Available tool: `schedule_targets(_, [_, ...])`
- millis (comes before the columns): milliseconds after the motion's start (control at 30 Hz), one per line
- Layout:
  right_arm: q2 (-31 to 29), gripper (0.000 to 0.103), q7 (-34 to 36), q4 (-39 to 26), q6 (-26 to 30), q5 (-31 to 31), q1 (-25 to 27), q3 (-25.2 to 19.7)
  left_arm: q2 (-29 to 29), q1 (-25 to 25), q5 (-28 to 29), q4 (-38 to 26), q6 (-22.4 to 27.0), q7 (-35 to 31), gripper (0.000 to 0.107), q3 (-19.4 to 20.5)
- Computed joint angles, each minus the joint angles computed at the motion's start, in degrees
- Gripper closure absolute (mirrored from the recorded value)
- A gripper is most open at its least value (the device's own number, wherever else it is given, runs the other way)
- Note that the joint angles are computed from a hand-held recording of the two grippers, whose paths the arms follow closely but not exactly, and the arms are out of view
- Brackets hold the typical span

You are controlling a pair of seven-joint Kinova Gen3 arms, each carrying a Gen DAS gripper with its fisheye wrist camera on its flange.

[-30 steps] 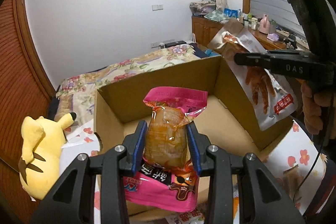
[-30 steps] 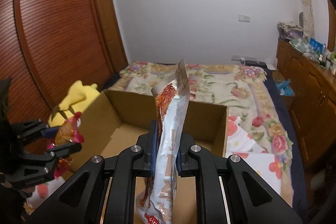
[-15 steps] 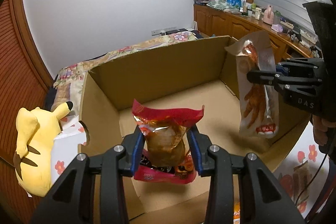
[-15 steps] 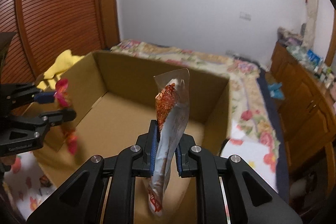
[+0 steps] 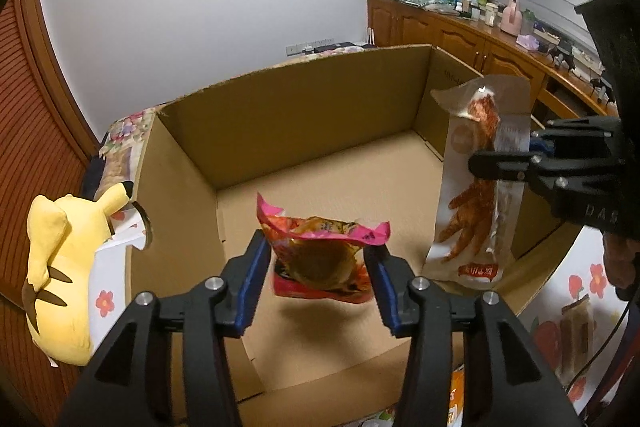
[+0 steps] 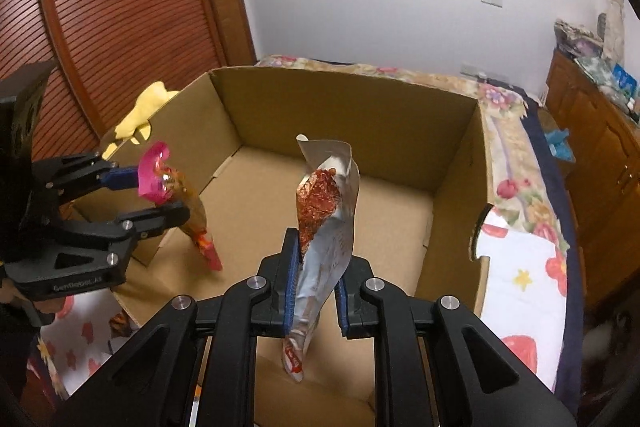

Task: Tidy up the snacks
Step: 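Carry both packets over the cardboard box and open both tools to drop them, then grasp the blue candy with the left tool while the right tool grasps the sesame bar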

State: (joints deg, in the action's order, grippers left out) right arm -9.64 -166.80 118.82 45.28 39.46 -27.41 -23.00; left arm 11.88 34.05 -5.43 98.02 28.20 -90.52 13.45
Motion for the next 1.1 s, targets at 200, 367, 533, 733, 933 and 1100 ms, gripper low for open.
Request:
schedule_targets(200, [-0.14, 0.072, -1.73, -0.87, 3.60, 1.56, -0.71, -0.88, -1.34, -0.57, 0.87, 1.63, -2.60, -0.40, 0.051, 0.41])
schedule_targets(367, [-1.56, 0.055, -4.10, -0.80, 7.05, 3.65, -1.20, -3.12, -2.96, -0.62, 1.28, 2.88, -3.59, -0.16, 0.051, 0.64])
schedule_targets(533, [-3.65, 0.045, -6.71, -0.83, 11.27, 4.22, -2.26, -5.47, -6.17, -1.86, 4.00, 6.01, -5.20, -2.12, 0.050, 1.86])
schedule_targets(733, [-6.90, 0.042, -10.39, -0.97, 16.32, 3.45, -2.43, -10.53, -11.70, -2.41, 7.54, 10.70, -7.09, -4.92, 0.047, 2.90])
schedule_targets(933, [-8.20, 0.034, -16.52, -1.51, 22.35, 2.91, -2.74, -18.09, -17.98, -1.31, 16.99, 17.01, -9.94, -13.30, 0.036, 1.21])
schedule_targets(1100, [-7.36, 0.033, -23.82, -1.33, 27.28, 2.17, -4.36, -25.05, -21.41, 0.54, 21.30, 21.63, -11.00, -17.26, 0.035, -0.55])
